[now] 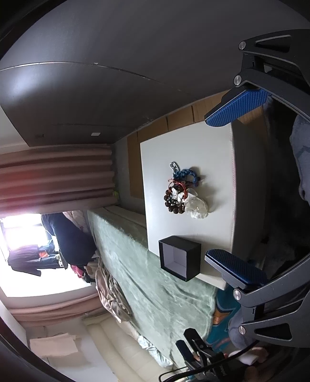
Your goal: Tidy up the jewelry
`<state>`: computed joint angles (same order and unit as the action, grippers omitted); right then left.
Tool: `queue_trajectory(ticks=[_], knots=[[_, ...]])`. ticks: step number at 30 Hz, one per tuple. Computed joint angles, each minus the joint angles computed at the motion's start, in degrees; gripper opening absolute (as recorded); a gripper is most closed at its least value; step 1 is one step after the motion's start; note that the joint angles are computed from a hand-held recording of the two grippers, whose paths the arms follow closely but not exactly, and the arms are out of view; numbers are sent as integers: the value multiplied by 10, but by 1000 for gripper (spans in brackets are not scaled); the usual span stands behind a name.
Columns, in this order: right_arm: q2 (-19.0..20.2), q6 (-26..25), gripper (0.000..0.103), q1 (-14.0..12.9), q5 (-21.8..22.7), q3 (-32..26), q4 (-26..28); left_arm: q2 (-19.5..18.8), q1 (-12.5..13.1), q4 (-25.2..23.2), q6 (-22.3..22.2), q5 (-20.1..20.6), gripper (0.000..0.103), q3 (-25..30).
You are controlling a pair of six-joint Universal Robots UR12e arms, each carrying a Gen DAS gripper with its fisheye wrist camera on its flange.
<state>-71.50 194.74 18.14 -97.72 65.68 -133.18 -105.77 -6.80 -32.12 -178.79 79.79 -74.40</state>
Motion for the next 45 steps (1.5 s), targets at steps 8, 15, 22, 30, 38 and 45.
queue_trajectory(ticks=[8,15,22,30,38,45], knots=[[-3,14,103,0,-5,11,-20,1,-1,13,-2,8,102,-6],[-3,13,103,3,-14,14,-34,1,-5,21,2,19,102,-8],[-3,16,103,4,-15,15,-35,3,-5,34,-3,21,102,-14],[-3,14,103,4,-19,15,-37,3,-3,37,-8,20,102,-15],[-4,14,103,3,-17,16,-38,3,-5,41,-20,29,102,-17],[-4,15,103,3,-19,17,-38,4,-1,39,-27,23,102,-17]])
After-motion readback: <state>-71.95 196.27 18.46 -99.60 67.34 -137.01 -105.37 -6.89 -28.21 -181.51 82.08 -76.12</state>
